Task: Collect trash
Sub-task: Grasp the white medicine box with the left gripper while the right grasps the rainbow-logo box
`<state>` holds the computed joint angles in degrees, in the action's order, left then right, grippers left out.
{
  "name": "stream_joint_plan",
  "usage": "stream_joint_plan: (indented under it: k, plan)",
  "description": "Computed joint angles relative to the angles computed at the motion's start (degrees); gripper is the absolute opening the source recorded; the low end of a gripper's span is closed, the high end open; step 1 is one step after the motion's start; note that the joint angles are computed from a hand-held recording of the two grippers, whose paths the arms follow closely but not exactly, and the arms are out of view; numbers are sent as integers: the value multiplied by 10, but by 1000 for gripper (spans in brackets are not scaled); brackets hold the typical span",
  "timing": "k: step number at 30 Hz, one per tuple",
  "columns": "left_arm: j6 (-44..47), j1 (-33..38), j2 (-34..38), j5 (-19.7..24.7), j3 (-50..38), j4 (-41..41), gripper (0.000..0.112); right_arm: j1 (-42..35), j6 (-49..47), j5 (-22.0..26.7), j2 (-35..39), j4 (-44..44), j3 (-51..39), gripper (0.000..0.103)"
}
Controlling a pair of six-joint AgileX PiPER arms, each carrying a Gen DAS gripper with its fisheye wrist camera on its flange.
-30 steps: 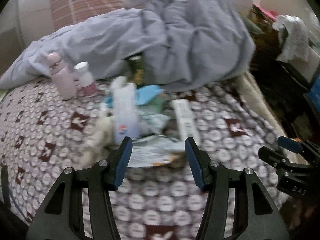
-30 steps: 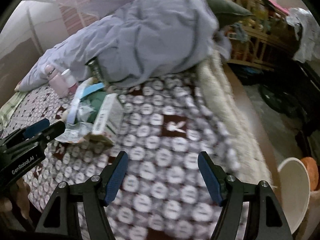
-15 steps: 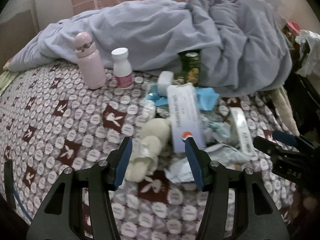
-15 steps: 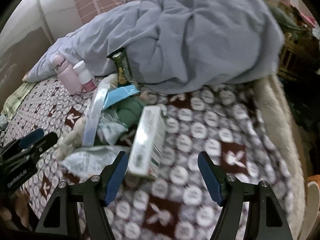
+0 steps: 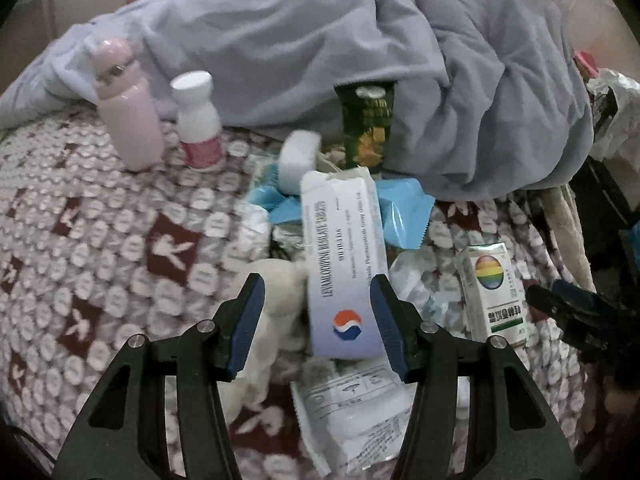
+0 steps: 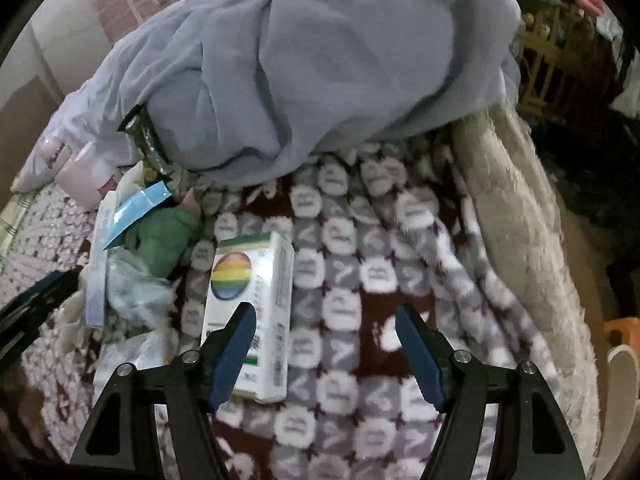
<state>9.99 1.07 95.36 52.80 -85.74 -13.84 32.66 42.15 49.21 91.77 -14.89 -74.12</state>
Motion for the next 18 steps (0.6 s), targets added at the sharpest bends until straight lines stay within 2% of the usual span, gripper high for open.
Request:
stream_joint_plan:
  k: [6, 14, 16, 18]
  plan:
    - [5, -2, 34, -10, -24, -24, 56, 25, -21, -51, -20, 18, 21, 70]
    - [20, -13, 63, -19, -40, -40, 56, 63, -4, -25, 72, -12, -41, 71]
    - [37, -5, 64, -21, -34, -64, 50, 58, -12, -30, 89, 3, -50, 70]
    - [56, 3, 64, -14, -32, -88, 48, 54, -16, -48, 92, 11, -44, 61]
